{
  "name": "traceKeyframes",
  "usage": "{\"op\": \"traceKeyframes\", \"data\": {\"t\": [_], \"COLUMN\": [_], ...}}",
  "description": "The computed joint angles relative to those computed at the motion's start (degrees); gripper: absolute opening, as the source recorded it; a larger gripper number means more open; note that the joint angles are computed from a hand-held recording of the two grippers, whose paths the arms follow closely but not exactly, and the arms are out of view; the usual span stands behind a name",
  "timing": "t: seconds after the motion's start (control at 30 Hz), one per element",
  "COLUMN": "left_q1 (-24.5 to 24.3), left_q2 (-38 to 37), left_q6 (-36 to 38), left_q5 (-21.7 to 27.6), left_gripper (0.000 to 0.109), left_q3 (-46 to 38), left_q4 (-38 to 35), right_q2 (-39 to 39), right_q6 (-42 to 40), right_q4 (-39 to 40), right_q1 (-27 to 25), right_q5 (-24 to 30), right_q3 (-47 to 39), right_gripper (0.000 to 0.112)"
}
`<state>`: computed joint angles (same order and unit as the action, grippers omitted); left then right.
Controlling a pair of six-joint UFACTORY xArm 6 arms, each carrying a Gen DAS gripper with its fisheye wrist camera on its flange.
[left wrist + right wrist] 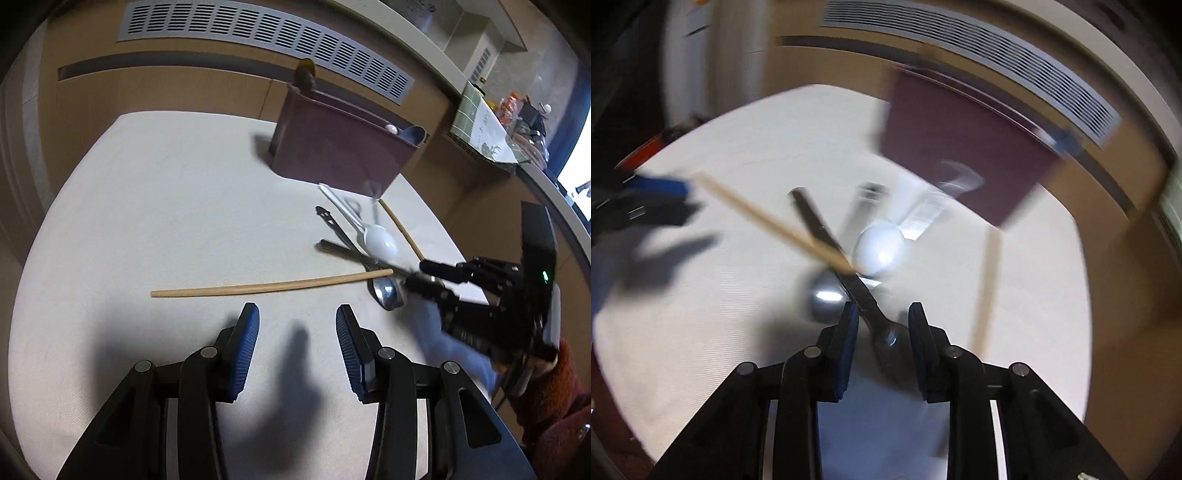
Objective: Organize utensils
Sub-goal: 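Grasp a wooden chopstick with the right tool while the left tool approaches another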
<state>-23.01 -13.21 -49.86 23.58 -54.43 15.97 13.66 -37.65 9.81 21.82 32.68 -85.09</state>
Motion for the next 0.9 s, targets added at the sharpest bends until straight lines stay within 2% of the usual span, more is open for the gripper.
{"op": "traceKeyframes", "data": {"t": [0.07, 0.1, 0.2, 0.27, 0.33, 0.4, 0.47, 0.57, 0.67, 0.73, 0.83, 0.9], "left_q1": [-0.1, -0.2, -0.8, -0.7, -0.6, -0.2, 0.8, 3.7, 6.2, 6.7, 5.9, 5.0], "left_q2": [1.5, 2.5, 6.2, 9.1, 11.8, 14.2, 16.1, 16.6, 15.1, 13.4, 11.9, 11.2], "left_q6": [3.5, 6.0, 16.0, 23.1, 26.6, 26.7, 22.6, 14.4, 10.1, 10.9, 14.5, 18.4], "left_q5": [0.0, 0.7, 4.9, 7.6, 10.6, 13.2, 15.5, 15.3, 13.8, 12.9, 13.4, 13.2], "left_gripper": [0.044, 0.044, 0.044, 0.044, 0.044, 0.045, 0.044, 0.044, 0.044, 0.044, 0.044, 0.044], "left_q3": [-1.6, -2.8, -7.8, -11.3, -14.6, -17.4, -19.7, -20.2, -17.9, -16.0, -14.9, -14.5], "left_q4": [-0.1, 0.1, -0.1, -0.9, -0.5, 1.8, 5.6, 6.5, 4.5, 1.7, -3.7, -10.1], "right_q2": [1.4, 1.8, 2.6, 1.6, 0.5, -0.2, 0.2, 1.4, 3.2, 4.0, 5.3, 8.8], "right_q6": [0.0, -2.4, -7.0, -7.4, -8.0, -8.1, -8.0, -4.4, 2.5, 3.7, 3.2, 5.1], "right_q4": [3.6, 8.4, 16.8, 17.7, 18.6, 19.0, 18.8, 15.2, 8.9, 7.0, 7.5, 7.6], "right_q1": [-2.3, -3.6, -7.2, -7.8, -8.4, -8.3, -8.5, -7.3, -6.4, -6.0, -5.2, -5.0], "right_q5": [3.3, 6.9, 13.5, 12.8, 12.3, 12.9, 14.0, 11.6, 10.6, 10.2, 6.7, 9.0], "right_q3": [-2.9, -4.6, -7.9, -6.9, -5.6, -4.7, -5.4, -5.7, -8.1, -9.2, -10.2, -15.4], "right_gripper": [0.023, 0.023, 0.023, 0.023, 0.025, 0.025, 0.025, 0.025, 0.025, 0.025, 0.022, 0.019]}}
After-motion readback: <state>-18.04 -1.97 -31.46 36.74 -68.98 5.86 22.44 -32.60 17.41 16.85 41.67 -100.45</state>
